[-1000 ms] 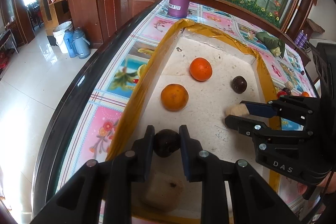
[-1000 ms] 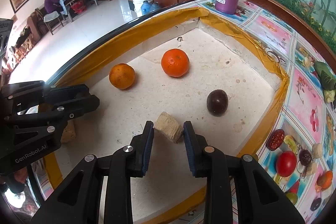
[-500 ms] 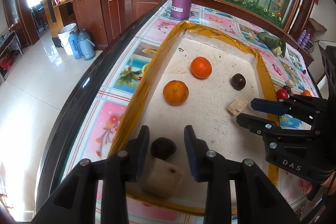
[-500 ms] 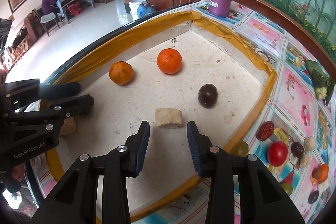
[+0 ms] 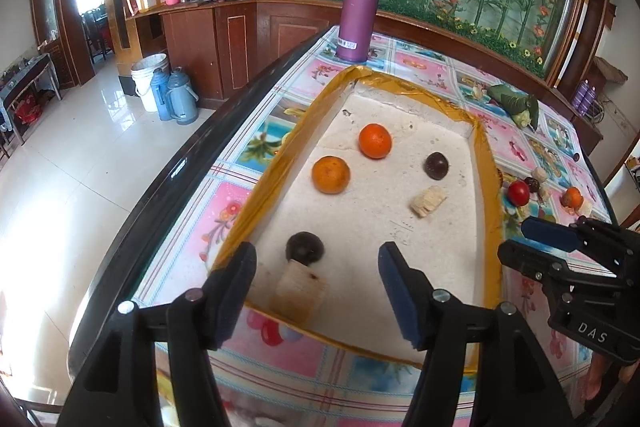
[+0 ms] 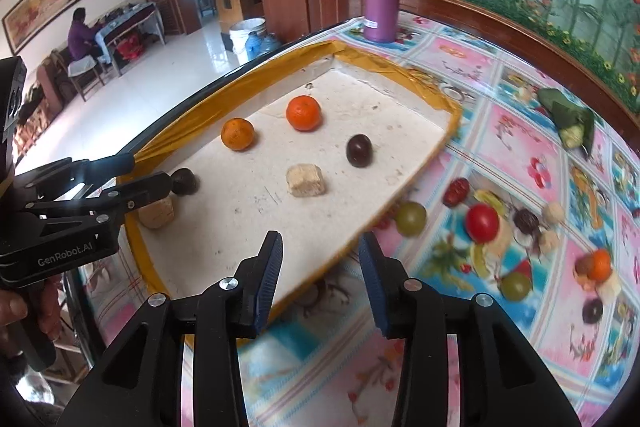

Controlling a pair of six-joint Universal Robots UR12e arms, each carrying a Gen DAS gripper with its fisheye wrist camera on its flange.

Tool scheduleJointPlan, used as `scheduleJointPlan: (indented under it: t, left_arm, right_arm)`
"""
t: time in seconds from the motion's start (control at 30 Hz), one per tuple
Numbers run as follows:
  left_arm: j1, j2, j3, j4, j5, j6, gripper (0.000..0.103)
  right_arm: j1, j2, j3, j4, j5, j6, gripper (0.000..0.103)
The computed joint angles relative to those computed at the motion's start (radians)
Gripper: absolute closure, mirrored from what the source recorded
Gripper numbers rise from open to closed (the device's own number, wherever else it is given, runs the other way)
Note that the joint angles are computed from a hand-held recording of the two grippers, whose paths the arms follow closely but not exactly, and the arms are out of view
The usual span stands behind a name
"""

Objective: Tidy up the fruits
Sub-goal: 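Withdraw both grippers from the tray toward the scattered fruits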

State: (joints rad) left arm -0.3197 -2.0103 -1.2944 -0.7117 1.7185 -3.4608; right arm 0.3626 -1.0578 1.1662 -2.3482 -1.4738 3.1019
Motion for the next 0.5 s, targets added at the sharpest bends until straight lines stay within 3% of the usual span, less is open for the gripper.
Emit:
scheduleJointPlan:
  t: [0.13,0.5]
  left_arm:
    - [-0.019,0.001,-0.003,0.021,0.007,0.004,0.028]
    - [-0.071,-0.017,0.032,0.039,-0.008,0.036,0.023]
  right_arm:
    - [-0.006,-0.037,0.064,-0.059,-0.042,0.049,0.046]
    - [-0.037,-0.139,0.216,-0.164,-0.113,0.122,0.041]
